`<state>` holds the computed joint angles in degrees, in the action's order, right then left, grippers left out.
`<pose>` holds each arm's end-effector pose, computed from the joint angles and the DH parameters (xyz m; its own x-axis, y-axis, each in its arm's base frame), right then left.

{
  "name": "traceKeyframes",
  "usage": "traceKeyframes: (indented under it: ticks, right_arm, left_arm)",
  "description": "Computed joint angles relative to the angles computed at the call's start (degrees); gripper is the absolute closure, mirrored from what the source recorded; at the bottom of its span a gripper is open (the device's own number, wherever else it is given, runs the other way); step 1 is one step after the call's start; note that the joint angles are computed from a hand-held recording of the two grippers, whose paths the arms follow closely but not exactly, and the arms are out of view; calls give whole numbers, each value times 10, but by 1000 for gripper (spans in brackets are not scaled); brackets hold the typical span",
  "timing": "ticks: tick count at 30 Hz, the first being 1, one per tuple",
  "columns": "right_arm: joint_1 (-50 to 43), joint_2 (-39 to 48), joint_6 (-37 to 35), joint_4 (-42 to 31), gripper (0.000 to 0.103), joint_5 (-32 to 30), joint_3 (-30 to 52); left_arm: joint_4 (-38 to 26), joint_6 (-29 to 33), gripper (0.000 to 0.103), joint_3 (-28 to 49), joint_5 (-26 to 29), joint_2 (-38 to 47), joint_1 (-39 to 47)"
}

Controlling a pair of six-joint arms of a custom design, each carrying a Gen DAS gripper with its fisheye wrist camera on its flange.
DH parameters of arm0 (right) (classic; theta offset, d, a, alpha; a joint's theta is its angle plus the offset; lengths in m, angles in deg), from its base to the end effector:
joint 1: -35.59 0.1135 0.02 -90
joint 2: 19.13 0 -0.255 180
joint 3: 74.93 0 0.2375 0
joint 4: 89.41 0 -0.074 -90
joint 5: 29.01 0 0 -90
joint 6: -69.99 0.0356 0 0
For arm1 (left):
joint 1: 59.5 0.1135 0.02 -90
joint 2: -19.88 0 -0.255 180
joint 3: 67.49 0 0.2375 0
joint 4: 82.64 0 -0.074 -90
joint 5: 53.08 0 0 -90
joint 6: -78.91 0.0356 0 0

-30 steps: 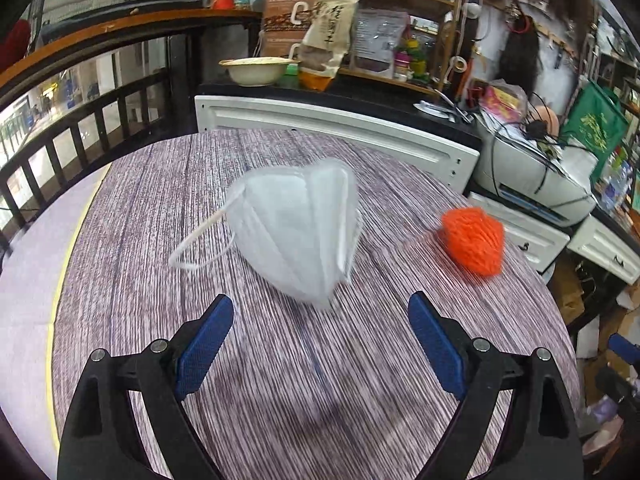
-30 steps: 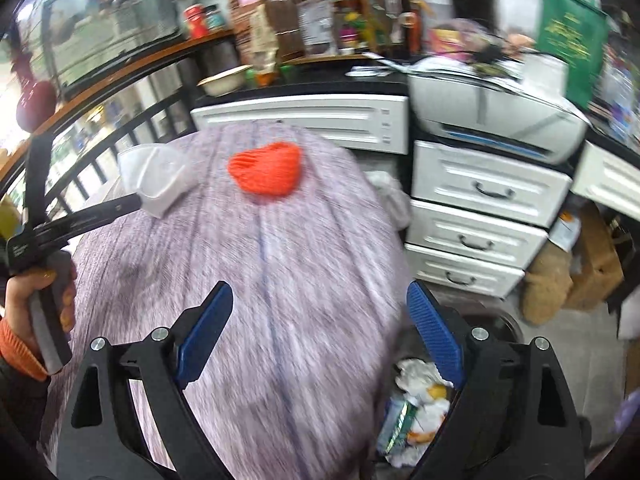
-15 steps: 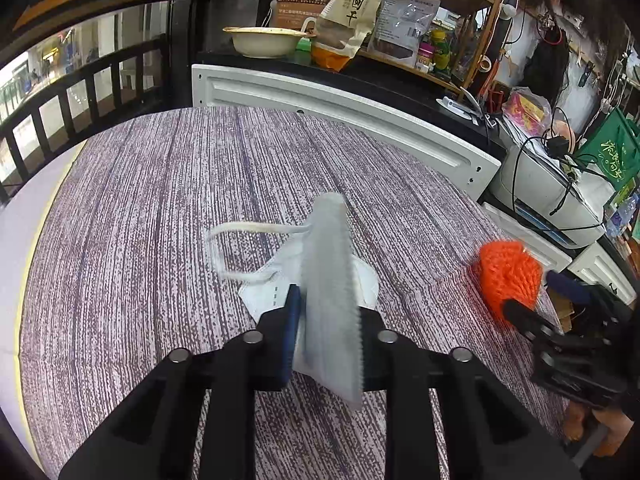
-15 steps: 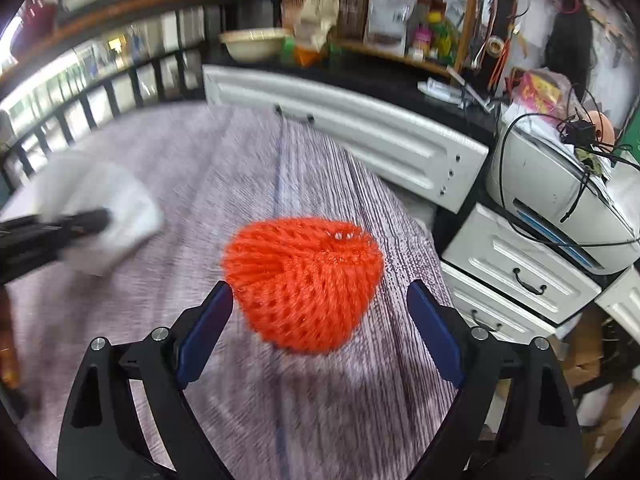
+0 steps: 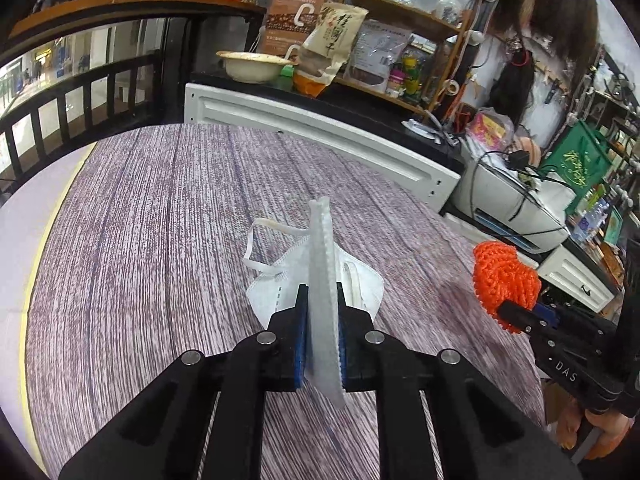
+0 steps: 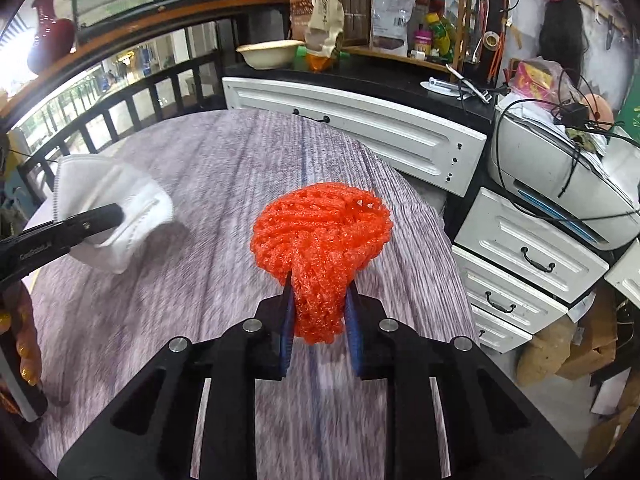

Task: Collect trash
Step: 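Carry the orange net over the bin and open the right tool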

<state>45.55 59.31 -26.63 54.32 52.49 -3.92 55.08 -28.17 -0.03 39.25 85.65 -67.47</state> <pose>0.2782 0.0542 0.2572 -0.6441 -0.2289 -0.7299 -0.3529 0.9355 0.0181 0.2335 -0.0341 0.2817 -0.6656 -0.2031 -0.7181 -0.0276 0.9683 -0.2483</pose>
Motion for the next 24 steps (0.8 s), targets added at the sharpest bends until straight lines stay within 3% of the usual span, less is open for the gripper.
traceKeyframes:
  ticks: [8, 15, 24]
  right_arm:
    - [-20, -184, -1, -42, 80, -22, -112]
    - [-82, -305, -23, -109, 80, -73, -169]
    - [-281, -446, -136, -260, 80, -215, -204]
  left_arm:
    - [-54, -33, 91, -50, -71, -137, -116]
    - [-103, -96, 91, -70, -144, -198, -245]
    - [-135, -214, 91, -84, -257, -221, -434]
